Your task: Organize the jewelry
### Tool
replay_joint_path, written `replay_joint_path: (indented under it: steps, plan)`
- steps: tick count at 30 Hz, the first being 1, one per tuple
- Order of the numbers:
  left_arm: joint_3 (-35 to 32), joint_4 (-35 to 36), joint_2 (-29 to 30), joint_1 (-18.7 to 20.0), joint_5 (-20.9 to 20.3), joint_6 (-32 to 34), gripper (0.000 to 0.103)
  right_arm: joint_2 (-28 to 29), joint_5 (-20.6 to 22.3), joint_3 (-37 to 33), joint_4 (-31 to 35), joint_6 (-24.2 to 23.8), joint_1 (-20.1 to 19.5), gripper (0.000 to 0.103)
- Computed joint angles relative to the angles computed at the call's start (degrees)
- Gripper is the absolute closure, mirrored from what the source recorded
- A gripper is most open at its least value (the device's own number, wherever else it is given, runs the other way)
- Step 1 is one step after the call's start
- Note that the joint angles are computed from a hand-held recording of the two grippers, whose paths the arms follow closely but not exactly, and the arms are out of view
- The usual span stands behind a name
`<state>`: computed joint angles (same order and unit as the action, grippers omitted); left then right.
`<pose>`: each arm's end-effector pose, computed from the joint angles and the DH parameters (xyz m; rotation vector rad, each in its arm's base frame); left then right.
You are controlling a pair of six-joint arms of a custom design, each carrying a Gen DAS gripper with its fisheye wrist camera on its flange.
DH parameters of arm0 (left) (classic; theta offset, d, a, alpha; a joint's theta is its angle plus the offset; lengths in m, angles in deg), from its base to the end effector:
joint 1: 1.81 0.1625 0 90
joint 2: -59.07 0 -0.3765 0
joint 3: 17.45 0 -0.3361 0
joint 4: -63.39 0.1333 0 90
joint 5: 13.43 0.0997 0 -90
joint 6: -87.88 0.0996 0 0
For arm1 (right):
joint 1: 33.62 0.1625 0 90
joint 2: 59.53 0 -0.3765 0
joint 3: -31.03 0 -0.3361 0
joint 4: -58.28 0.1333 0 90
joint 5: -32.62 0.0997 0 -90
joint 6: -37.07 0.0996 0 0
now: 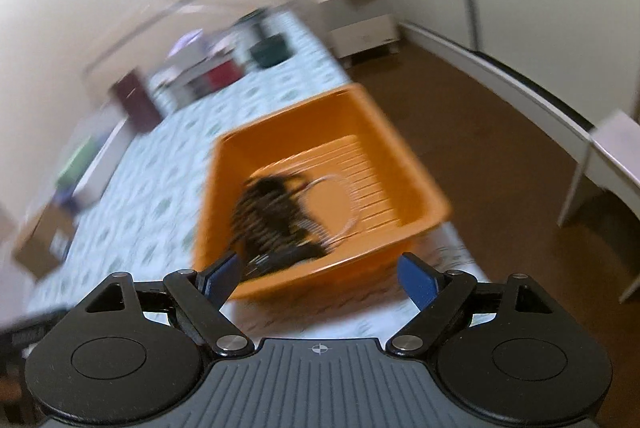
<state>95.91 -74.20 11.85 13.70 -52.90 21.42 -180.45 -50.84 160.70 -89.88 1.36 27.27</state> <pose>-0.3929 -0.3272 0.0397 0.3519 2.3765 -0.9347 -0.0092 -0.3139 0.4457 0.2148 -2.5550 1.0740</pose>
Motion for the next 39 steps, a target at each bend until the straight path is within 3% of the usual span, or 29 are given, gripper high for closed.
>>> replay_joint_path:
  steps: [6, 16, 27, 39]
  plan:
    - [0.76, 5.73, -2.18, -2.3, -1.47, -5.38, 0.001, 0.22, -6.24, 3.89, -0.11, -2.42, 7.07, 0.018]
    - [1.24, 14.9, -3.53, -4.88, -3.89, -12.49, 0.001, 4.66, -15.27, 7.49, -4.85, -4.63, 13.41, 0.018]
    - [0.6, 17.13, -2.97, -4.95, -4.76, -13.73, 0.001, 7.4, -17.53, 8.1, -5.24, -3.39, 16.64, 0.018]
    - [0.04, 18.5, -2.65, -4.78, -4.48, -14.37, 0.001, 8.01, -17.86, 7.93, -5.48, -2.74, 16.99, 0.018]
